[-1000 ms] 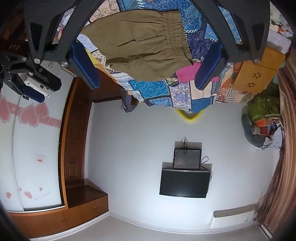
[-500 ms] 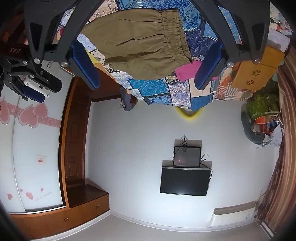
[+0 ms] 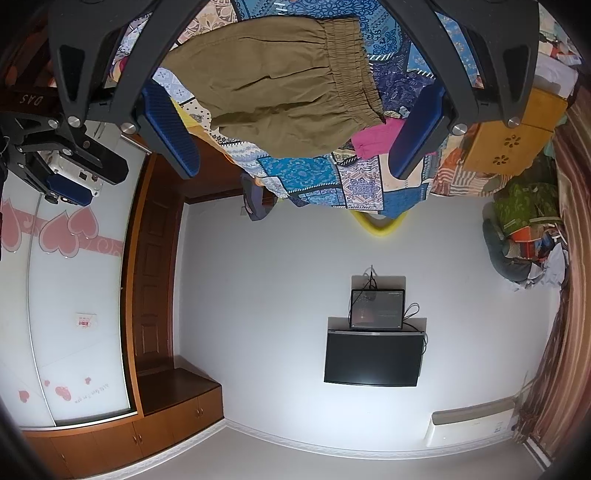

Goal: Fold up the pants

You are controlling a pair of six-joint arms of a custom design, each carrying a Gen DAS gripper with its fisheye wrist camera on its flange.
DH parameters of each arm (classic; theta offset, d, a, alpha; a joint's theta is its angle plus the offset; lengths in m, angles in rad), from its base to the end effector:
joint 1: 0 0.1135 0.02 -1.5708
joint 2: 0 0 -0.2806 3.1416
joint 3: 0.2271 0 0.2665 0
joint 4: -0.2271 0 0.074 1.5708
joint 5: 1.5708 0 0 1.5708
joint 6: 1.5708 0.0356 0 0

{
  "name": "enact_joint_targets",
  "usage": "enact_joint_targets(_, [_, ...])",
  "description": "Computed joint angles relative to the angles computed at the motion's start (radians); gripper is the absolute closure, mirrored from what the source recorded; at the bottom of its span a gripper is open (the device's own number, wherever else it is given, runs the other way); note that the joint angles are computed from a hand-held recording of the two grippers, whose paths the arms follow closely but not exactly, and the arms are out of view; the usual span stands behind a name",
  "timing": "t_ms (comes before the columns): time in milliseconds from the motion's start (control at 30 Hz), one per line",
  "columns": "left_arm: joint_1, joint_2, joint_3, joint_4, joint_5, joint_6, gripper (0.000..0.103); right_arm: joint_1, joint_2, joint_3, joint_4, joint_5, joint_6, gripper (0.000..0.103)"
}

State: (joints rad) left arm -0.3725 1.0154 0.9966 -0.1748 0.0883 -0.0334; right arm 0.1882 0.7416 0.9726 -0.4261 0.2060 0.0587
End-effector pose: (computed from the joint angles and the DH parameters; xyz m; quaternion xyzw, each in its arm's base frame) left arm 0.2226 -0.0903 0.3860 0.1578 0.7556 -0.1613 0.6149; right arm 0.1575 0.0226 0.3998 0.0154 0.7711 -0.0011 0.6365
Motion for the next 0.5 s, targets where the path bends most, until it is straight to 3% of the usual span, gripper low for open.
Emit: enact_joint_targets(500, [-0.01, 0.005, -0.004, 0.009, -0.016, 0.017, 0.0, -0.02, -0.016, 0.002, -0.015, -0.018, 0.005, 0.0])
